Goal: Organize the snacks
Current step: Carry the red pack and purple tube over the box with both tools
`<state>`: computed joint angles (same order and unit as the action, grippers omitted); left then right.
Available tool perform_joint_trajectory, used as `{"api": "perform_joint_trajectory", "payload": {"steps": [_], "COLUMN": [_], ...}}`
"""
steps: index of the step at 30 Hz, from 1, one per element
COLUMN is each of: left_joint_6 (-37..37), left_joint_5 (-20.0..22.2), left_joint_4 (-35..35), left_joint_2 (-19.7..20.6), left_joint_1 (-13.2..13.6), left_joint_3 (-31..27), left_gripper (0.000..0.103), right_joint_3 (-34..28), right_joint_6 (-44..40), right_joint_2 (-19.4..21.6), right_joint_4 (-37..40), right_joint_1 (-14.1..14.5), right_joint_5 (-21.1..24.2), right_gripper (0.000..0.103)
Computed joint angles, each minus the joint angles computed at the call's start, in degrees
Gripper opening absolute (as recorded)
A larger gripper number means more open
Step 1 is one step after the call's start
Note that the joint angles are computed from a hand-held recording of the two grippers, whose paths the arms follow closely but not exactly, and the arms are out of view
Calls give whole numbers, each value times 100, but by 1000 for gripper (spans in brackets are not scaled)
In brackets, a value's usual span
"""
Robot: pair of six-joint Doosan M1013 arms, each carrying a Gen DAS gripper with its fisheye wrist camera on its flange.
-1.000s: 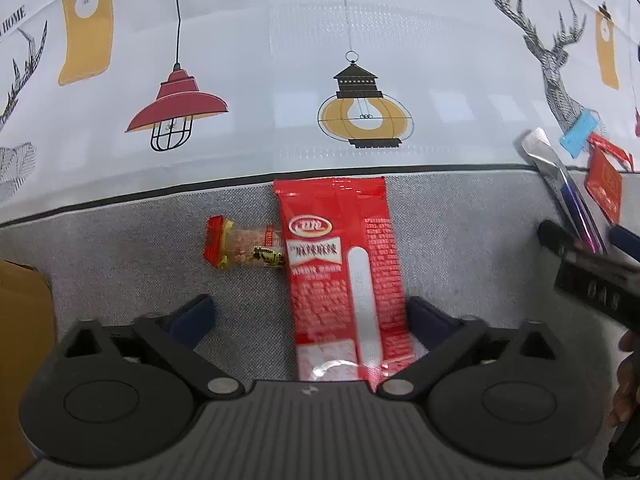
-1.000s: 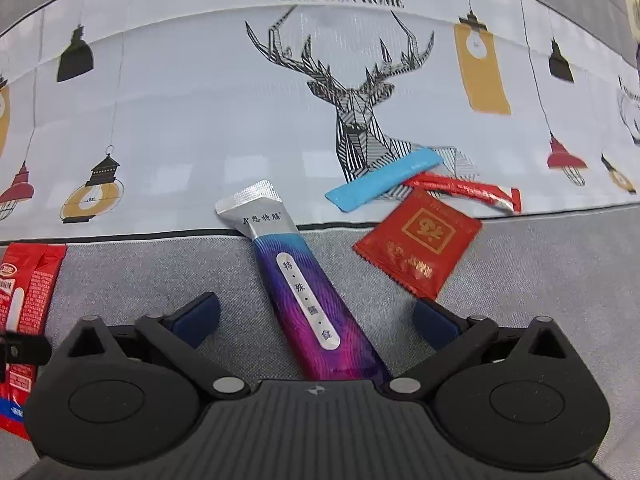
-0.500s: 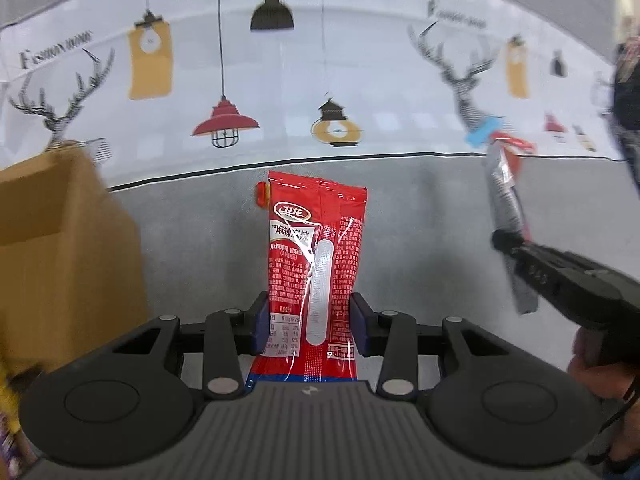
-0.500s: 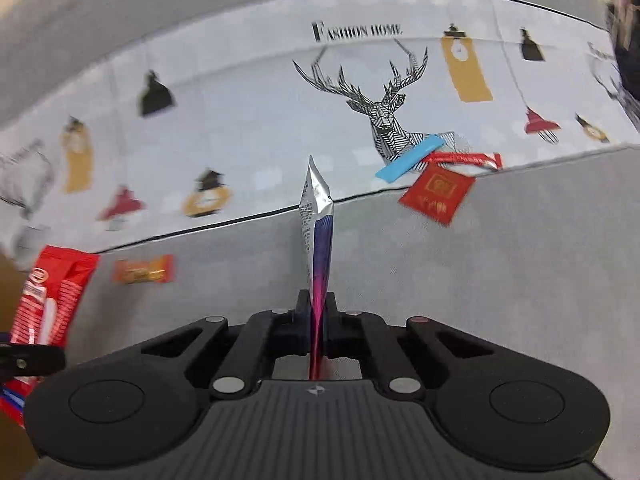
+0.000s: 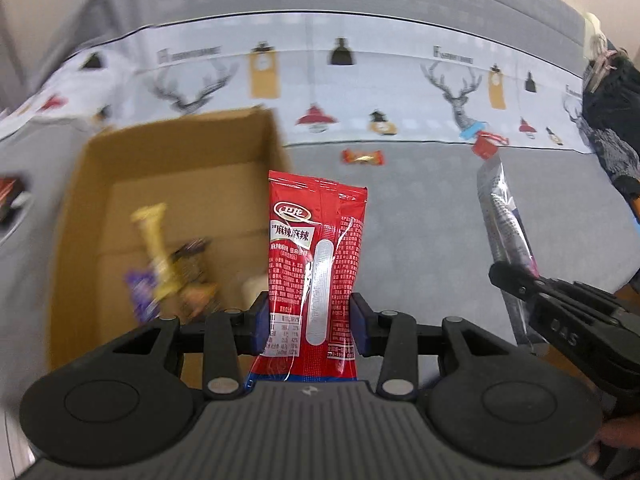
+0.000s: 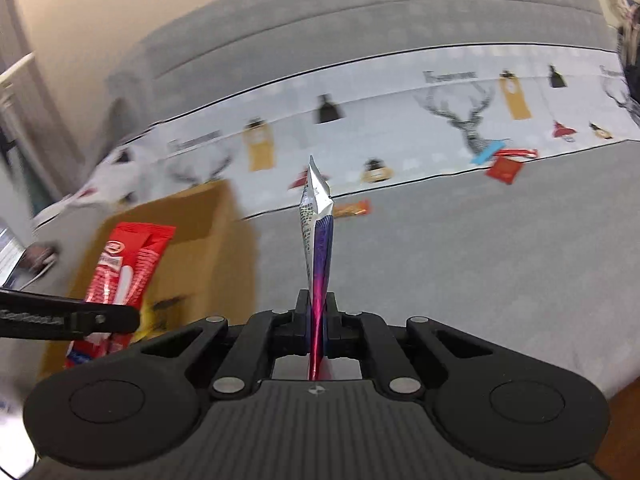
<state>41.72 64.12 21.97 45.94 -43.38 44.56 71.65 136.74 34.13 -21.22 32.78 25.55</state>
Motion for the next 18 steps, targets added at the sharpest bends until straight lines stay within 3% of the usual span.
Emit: {"api": "perform_joint_trajectory", "payload": {"steps": [6,12,18], "left_joint_6": [-961,-1784,-2397], "left_joint_5": [-579,-1006,-1239], "left_joint_4": [408,936,1436], "left_joint_2": [-966,-1529,-1876], "left_joint_1": [-121,-230,-361], "left_joint_3": [1628,2498,3012], "left_gripper": [45,45,45], "right_joint_3": [185,291,375], "right_joint_6": [-476,-335,-103], "right_joint_2": [-225,-371,-464], "right_joint_4": [169,-333,-729], "right_joint_1": [434,779,986], "right_joint_5": [-74,-126,-100], "right_gripper": [5,5,5]}}
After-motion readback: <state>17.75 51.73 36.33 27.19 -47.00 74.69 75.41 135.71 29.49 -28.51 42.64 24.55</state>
